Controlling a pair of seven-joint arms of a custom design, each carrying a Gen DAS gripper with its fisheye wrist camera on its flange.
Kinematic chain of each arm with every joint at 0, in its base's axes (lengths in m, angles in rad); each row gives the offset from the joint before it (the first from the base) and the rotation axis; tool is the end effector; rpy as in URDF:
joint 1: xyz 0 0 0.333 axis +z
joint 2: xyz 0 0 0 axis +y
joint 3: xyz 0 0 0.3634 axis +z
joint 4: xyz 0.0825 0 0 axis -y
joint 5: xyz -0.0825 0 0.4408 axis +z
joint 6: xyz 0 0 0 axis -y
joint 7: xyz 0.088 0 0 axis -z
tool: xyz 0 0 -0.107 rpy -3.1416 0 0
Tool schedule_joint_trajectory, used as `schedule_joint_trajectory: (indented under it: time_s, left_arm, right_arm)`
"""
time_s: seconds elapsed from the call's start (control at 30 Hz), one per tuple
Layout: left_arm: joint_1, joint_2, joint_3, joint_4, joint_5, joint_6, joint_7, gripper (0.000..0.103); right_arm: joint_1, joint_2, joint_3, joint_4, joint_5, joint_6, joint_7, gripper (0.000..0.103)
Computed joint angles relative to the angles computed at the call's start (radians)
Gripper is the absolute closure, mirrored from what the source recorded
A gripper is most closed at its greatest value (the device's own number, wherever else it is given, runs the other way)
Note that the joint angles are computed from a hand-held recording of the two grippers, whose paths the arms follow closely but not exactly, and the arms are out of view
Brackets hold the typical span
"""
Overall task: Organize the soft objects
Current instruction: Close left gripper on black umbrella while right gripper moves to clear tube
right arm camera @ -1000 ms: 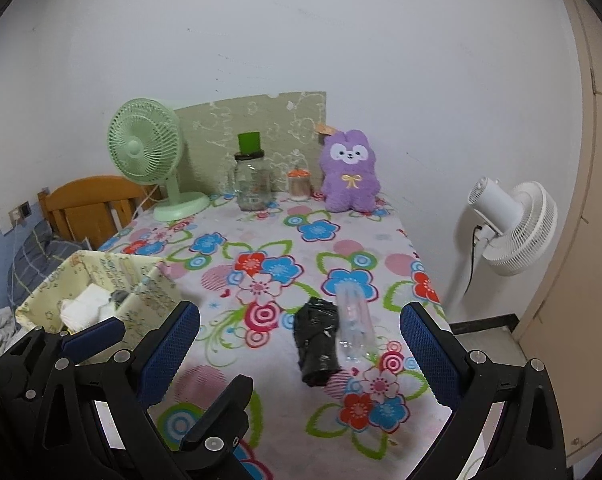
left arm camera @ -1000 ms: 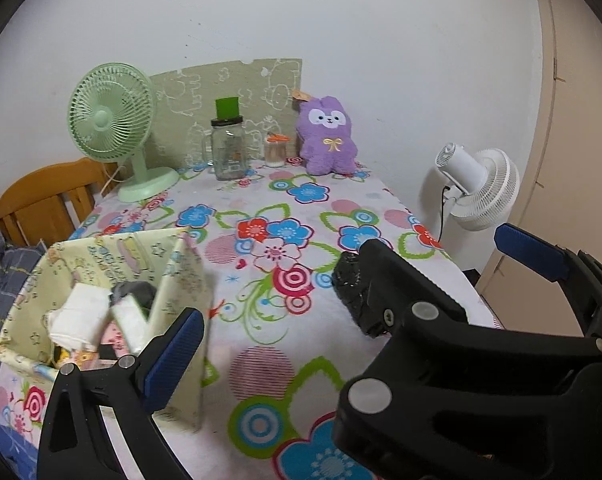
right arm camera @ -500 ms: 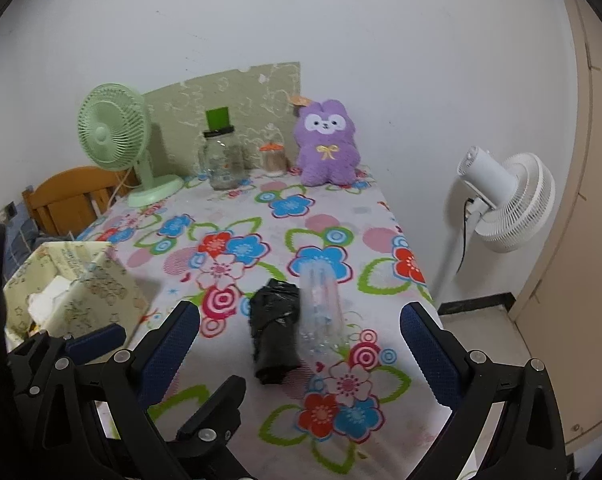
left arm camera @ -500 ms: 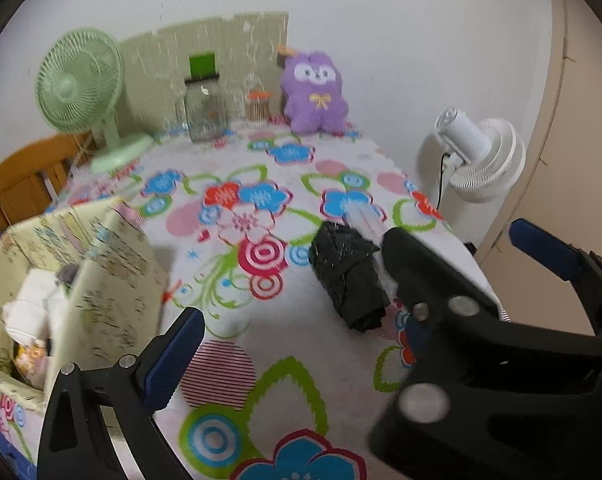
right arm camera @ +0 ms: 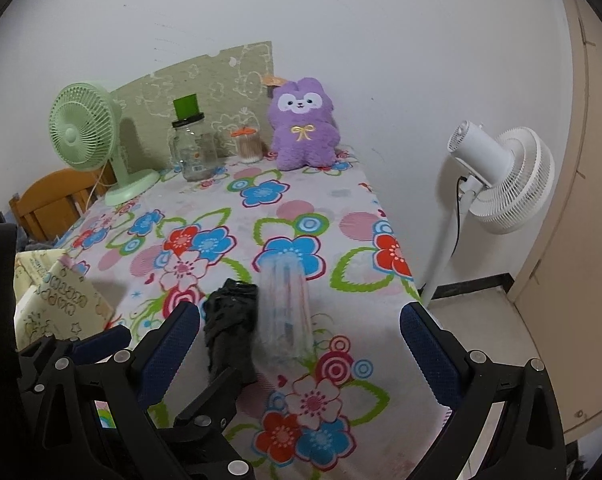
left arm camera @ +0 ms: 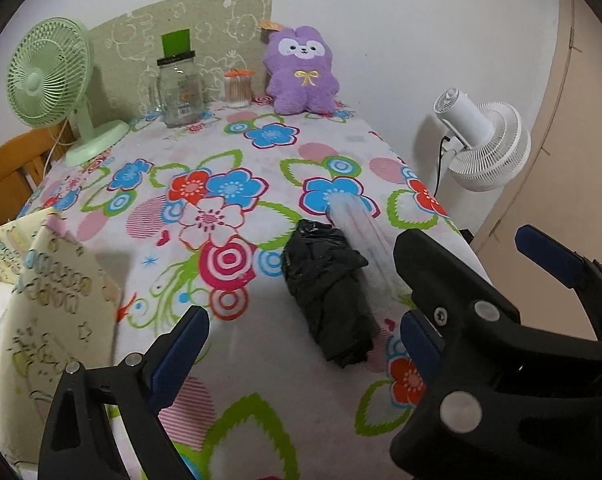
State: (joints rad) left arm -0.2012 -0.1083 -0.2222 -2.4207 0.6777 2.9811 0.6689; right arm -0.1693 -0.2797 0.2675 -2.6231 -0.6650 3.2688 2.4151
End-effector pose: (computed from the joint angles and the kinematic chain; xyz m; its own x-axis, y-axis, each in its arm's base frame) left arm 0.4817 -0.2667 0.4230 -0.1808 -0.9823 0.0497 -0.7520 0.1055 -0.6507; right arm 0.4686 0.1118 0.4377 0.0326 -0.9925 -0.1180 -0.6394 0.0700 -0.7657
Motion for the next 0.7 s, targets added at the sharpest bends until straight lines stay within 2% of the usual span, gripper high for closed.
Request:
schedule_joint_trajectory:
  time_s: [0.1, 0.23, 0.33, 0.5, 0.57, 0.63, 0.67, 0.7]
  left_arm:
    - [0.001, 0.024, -0.006, 0.026, 0.028, -0.010, -0.020, 0.006]
    - [-0.012, 0.058, -0.001, 0.050, -0.010, -0.023, 0.023, 0.014]
    - [-0.025, 0.081, 0.003, 0.063, -0.094, -0.036, 0.101, 0.021]
    - [-0.027, 0.103, 0.003, 0.075, -0.133, -0.048, 0.140, 0.025]
    - [-0.025, 0.110, 0.004, 0.077, -0.154, -0.046, 0.159, 0.033]
    - [-0.026, 0.118, 0.001, 0.079, -0.228, -0.049, 0.227, 0.039]
    - [-0.026, 0.122, 0.000, 0.082, -0.238, -0.053, 0.234, 0.044]
    - [-0.025, 0.122, 0.003, 0.084, -0.198, -0.054, 0.198, 0.048]
  right_arm:
    - [0.000, 0.016, -0.008, 0.011, -0.001, -0.007, -0.002, 0.001]
    - [-0.022, 0.041, 0.004, 0.027, -0.013, -0.022, 0.010, 0.001]
    - [0.046, 0.065, -0.068, 0.037, -0.017, -0.041, 0.010, 0.001]
    - [0.114, 0.089, -0.135, 0.050, -0.035, -0.065, 0.019, 0.001]
    - [0.140, 0.097, -0.159, 0.055, -0.037, -0.070, 0.021, 0.001]
    - [0.155, 0.104, -0.173, 0.060, -0.041, -0.080, 0.026, 0.001]
    - [0.163, 0.107, -0.180, 0.063, -0.042, -0.084, 0.027, 0.001]
    - [0.190, 0.111, -0.205, 0.064, -0.029, -0.084, 0.012, 0.001]
